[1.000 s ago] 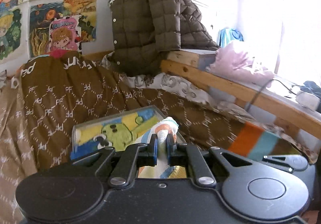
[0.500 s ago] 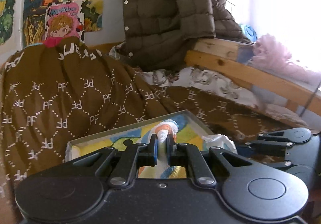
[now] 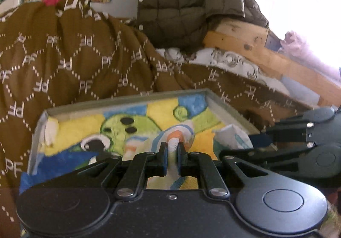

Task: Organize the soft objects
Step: 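Carry both held cloths up and over into the grey tray, then open both grippers to release the cloths into the tray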

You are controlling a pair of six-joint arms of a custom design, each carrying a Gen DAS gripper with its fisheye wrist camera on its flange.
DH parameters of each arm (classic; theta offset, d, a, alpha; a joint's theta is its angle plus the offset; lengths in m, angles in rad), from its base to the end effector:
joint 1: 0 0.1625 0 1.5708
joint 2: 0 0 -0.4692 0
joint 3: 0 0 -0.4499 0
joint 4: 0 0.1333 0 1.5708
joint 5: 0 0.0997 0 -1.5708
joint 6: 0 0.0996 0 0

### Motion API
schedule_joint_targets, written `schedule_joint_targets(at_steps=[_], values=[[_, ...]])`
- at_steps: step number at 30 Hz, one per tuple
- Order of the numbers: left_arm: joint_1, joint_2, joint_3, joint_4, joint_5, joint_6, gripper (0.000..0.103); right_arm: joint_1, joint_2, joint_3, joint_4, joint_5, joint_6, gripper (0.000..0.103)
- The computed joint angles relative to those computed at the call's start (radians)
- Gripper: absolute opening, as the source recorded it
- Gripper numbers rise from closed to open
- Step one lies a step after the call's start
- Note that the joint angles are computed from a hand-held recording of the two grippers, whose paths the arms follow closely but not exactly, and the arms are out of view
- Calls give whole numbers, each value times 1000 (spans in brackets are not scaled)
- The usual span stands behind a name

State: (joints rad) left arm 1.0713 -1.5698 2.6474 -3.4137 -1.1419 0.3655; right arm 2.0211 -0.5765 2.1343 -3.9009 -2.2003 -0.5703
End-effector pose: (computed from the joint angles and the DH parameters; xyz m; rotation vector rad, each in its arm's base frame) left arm -0.0134 -0.3893 0.2392 0.8733 2.4295 -1.0703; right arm 0.2965 -0.4418 -0.0197 0.8687 -2.1831 0.8998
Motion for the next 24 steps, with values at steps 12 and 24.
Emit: schedule_joint_targets(at_steps=[12,24], values=[[-28,-89,19,139,56,-78,42,25,73,-62,43,-85,-4,35],[-282,-402,111,349,294,-205,84,76,4,55,-100,-92,21,76]])
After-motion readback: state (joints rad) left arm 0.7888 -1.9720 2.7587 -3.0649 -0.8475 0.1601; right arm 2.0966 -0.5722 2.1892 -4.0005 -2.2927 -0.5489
